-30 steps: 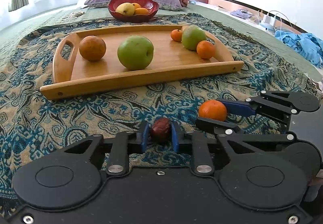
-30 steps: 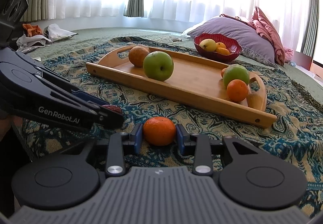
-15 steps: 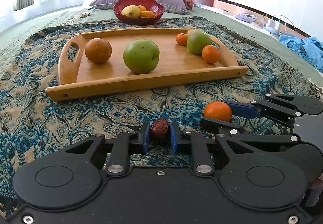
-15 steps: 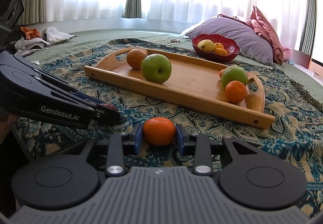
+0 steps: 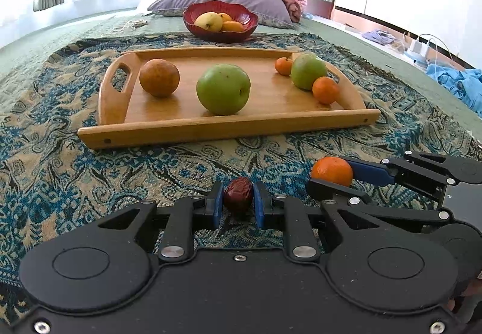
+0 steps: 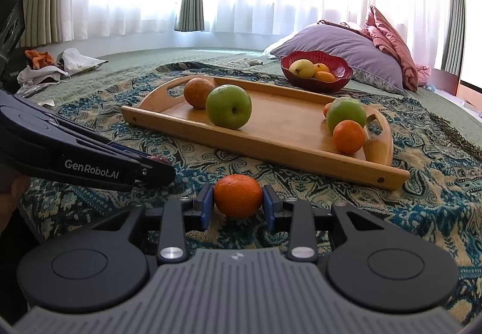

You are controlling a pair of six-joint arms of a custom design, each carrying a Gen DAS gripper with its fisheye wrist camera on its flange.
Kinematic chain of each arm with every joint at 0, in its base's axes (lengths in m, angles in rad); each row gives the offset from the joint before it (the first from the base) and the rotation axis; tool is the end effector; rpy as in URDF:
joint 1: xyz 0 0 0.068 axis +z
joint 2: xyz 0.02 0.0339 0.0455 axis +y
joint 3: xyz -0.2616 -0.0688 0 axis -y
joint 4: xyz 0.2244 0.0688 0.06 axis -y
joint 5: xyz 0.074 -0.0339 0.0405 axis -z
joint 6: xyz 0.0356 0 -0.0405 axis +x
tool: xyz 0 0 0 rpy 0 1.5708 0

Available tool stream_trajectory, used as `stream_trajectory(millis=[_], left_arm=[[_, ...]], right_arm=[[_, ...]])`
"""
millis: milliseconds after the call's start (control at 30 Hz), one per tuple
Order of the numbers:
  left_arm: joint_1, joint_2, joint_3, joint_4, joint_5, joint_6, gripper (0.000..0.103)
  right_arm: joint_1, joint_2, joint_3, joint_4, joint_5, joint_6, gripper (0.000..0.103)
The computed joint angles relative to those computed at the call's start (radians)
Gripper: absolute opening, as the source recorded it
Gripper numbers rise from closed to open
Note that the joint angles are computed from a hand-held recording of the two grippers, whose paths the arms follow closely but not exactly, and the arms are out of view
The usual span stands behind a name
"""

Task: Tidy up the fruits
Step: 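Carry the red date and tangerine over the wooden tray and lower them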

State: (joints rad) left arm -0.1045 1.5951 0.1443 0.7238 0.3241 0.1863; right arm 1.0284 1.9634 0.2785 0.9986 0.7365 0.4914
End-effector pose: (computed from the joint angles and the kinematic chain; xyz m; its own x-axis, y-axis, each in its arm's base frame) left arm 0.1911 -0.0314 0.0878 -0.5874 0.2382 -0.7734 0.4522 0.8892 -0.0696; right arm 0.1401 0.1862 0.0618 -0.4612 -0.0881 -0.8829 -0.1686 0.9856 -0.0102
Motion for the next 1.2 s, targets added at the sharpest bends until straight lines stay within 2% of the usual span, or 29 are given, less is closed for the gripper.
stream_trajectory(millis=[633,967,1200], left_arm=[[-0.047,-0.038,0.021,0.002,-0.053,-0.055,0.02],[-0.026,-0.102,0.1,-0.086,-0.051,-0.079,0.02],[-0.015,-0.079,0.155,-0.093,-0.051,-0.093,0.02]], right_arm=[[-0.014,-0.022,-0.001,-0.006,0.017,0.036,0.04],[-0.058,-0.067,0.014,0.005,0.015,-0.04,0.04],[-0.104,-0.097,0.036,0.004,0.008,-0.095,0.04]])
